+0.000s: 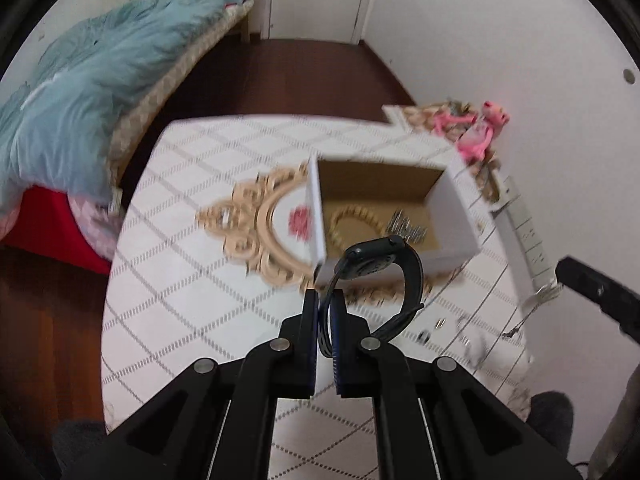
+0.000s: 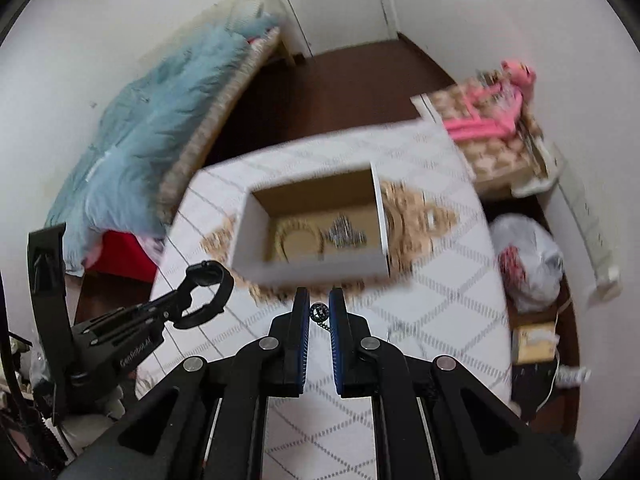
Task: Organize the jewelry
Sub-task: 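Lower the necklace into the box with the right tool while the left tool releases the band inside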
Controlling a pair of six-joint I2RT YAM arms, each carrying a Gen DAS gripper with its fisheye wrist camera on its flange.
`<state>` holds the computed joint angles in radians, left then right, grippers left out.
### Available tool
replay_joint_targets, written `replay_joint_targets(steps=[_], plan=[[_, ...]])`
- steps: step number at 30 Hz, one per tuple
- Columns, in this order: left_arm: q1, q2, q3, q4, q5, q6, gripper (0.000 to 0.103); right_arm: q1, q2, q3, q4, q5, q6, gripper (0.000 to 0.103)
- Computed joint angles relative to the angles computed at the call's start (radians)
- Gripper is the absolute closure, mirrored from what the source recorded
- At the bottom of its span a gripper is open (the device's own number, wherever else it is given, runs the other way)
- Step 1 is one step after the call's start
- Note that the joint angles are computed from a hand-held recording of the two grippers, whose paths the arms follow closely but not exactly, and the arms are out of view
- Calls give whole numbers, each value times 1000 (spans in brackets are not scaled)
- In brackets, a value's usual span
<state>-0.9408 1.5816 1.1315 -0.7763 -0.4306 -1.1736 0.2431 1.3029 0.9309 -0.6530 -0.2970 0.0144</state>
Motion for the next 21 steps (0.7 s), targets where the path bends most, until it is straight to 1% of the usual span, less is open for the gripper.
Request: replay_joint_targets(steps=[5,7,9,13,17,20,21], plan=[[94,36,83,13,23,118,100,16,114,205,-39,18,-18,93],[146,71,114,33,54,170,100,26,189,295,-55,31,-24,93],[182,102,129,52,79,195,100,36,270,369,-63,47,-22,93],[259,184,169,86,146,259,100,57,476,527,-97,88,-34,93],[326,290,246,86,224,326,100,63,624,616,-107,130,-51,93],[352,360,312,65,253,365,99,55,706,667,-113,139,-56,93],[359,382,335,56,257,378,97,50,726,681,-115,134,-56,93]])
